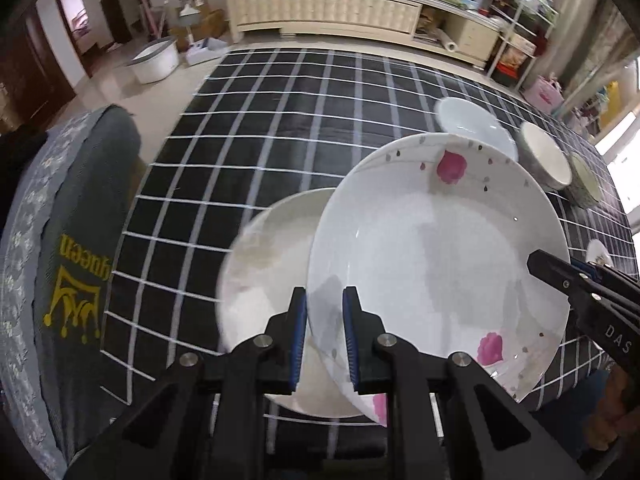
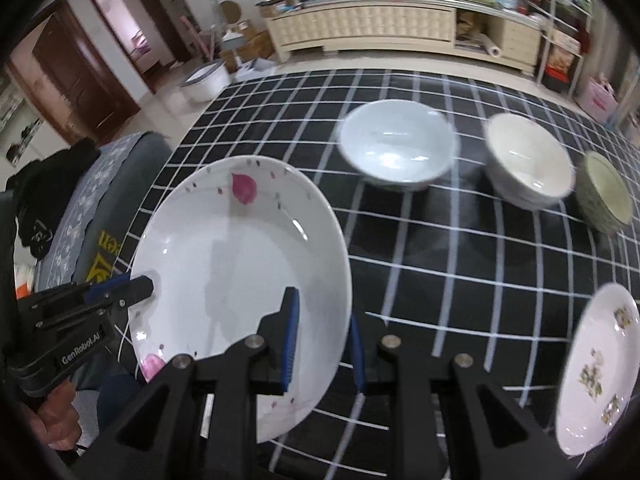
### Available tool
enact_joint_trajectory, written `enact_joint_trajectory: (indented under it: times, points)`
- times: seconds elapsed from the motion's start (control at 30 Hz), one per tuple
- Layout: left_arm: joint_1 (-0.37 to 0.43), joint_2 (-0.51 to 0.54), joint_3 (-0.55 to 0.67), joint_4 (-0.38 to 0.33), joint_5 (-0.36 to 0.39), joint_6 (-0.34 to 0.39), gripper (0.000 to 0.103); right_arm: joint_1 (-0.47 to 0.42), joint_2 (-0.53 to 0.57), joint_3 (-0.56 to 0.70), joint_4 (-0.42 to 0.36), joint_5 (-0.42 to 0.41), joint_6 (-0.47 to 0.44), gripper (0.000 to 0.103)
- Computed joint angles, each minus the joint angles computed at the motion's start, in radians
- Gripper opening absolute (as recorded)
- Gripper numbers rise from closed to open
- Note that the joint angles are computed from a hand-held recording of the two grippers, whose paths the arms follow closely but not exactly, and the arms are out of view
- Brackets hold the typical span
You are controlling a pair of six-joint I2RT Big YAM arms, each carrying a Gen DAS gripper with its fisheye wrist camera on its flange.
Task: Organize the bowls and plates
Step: 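Carry the pink-flower plate onto the plain white plate and open both grippers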
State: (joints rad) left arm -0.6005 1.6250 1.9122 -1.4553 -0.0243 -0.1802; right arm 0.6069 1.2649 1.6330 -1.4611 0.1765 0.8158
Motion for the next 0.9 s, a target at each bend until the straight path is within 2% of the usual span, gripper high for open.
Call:
enact_joint_trajectory:
  times: [0.37, 0.67, 0.9]
  points:
    - [0.085, -0.020, -0.078, 0.005, 0.008, 0.007, 0.016, 0.034, 0.093, 0.027, 0.022, -0.043, -0.012, 0.027]
    - [0.105, -0.020, -0.113, 0.028, 0.034, 0.008, 0.016, 0.030, 0.122, 0.028, 0.004, -0.057, -0.017, 0.027]
    - [0.105, -0.016, -0.114, 0.049, 0.025, 0.020, 0.016, 0.034, 0.141, 0.036, -0.012, -0.046, -0.021, 0.027]
